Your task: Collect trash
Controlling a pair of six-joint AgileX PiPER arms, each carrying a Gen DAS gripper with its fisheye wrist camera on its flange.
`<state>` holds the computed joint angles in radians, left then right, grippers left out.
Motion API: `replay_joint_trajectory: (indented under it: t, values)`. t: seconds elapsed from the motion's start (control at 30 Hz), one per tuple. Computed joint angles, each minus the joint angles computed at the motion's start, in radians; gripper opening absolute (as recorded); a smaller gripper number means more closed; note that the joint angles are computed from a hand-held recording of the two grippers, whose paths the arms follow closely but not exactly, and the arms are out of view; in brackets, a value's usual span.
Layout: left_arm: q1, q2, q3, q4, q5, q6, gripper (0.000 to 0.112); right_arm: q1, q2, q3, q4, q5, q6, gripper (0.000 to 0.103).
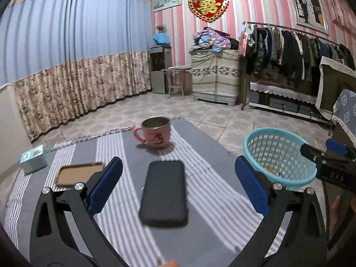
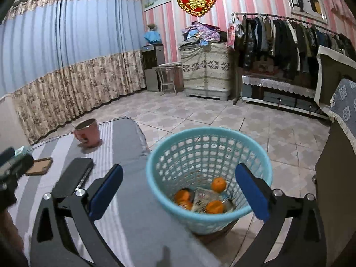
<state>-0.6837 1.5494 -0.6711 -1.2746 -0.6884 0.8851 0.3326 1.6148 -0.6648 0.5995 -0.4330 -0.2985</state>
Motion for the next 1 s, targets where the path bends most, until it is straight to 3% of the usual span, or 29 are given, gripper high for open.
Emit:
replay_joint_trajectory:
  t: [0.1, 0.37, 0.73, 1.0]
  values:
    - [-0.043, -0.049, 0.078, -0.026, -0.061, -0.027, 0.098, 0.076, -0.027, 0.022, 0.137, -0.012, -0.077, 0.099]
    - [-0.153, -0.173, 0.212, -0.118, -0.159, -0.058, 0.098, 0.323, -0.107, 0.095, 0.443, -0.179, -0.331, 0.099]
    - [-0.223, -0.271, 0.296, -0.175, -0.239, -0.059, 0.098, 0.493, -0.15, 0.126, 0.574, -0.325, -0.407, 0.099]
    - [-0.269, -0.3, 0.31, -0.191, -0.29, -0.037, 0.098, 0.507, -0.141, 0.121, 0.554, -0.316, -0.38, 0.099]
